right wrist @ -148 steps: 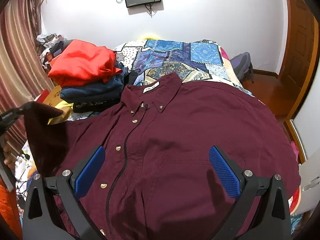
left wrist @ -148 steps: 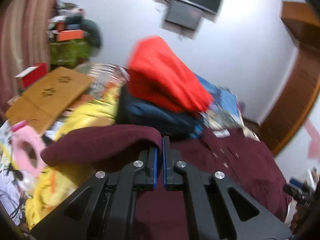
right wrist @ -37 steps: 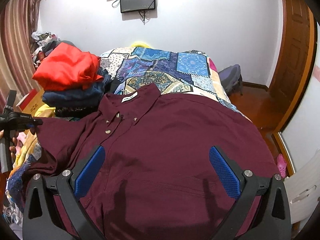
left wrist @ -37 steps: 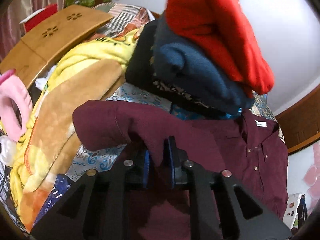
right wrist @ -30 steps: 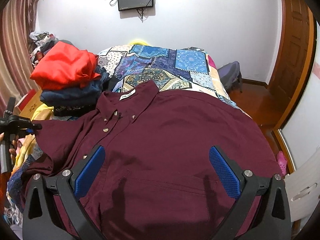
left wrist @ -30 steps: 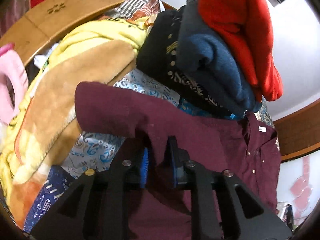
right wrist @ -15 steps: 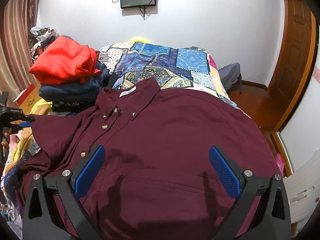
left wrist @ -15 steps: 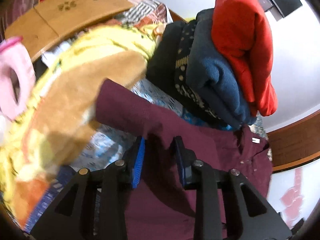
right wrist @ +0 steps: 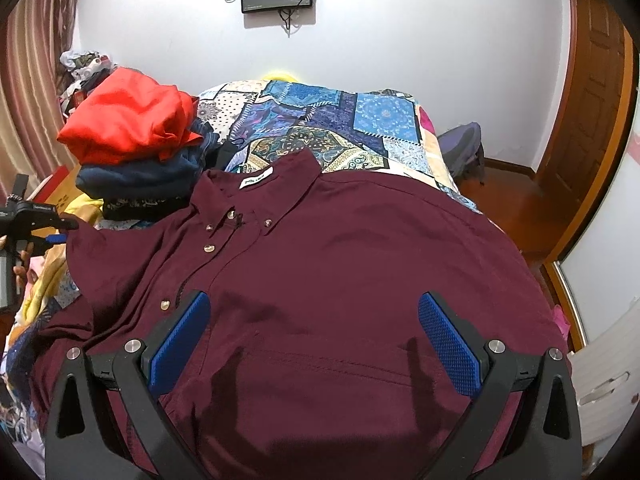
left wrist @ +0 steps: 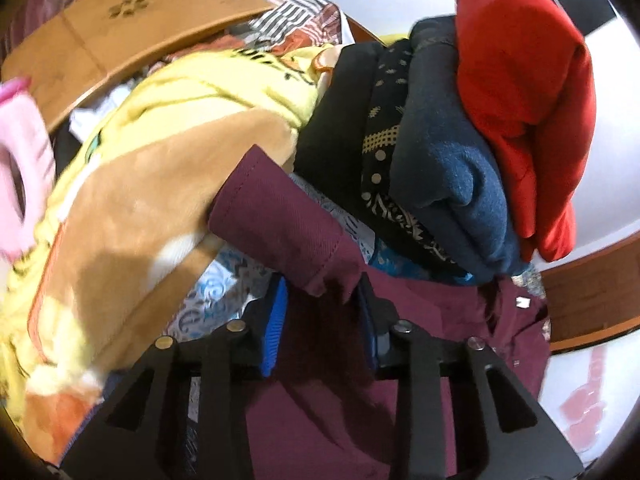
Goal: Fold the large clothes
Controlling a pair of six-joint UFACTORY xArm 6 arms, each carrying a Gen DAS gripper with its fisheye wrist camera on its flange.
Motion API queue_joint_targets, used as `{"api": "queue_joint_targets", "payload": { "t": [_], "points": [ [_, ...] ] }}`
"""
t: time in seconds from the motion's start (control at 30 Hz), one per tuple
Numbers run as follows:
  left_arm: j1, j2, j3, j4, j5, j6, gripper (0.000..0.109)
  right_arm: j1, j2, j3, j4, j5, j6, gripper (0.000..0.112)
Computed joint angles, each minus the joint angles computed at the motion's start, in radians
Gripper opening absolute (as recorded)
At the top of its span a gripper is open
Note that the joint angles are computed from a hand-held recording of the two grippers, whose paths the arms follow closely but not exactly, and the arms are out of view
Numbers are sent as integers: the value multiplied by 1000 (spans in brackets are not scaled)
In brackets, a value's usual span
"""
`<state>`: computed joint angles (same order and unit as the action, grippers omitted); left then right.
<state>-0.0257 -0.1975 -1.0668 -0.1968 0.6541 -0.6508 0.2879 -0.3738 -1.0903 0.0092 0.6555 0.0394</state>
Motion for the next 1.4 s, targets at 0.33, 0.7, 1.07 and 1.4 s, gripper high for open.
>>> {"api": "queue_joint_targets", "payload": {
  "t": [0.33,0.7,1.07,1.4],
  "points": [
    [-75,3,-85,230,55,-82,10,-8,0,1,10,4,-1,103],
    [-281,24,-322,514,42,-92,0,-6,-4,3,5,-10,-12,103],
    [-502,353,-747,370,69,138,0,-47,-20,-17,25,-25,-42,103],
    [-615,650,-1037,162,269,320,1,-121,-50,-11,15,4,-57,103]
  ]
}}
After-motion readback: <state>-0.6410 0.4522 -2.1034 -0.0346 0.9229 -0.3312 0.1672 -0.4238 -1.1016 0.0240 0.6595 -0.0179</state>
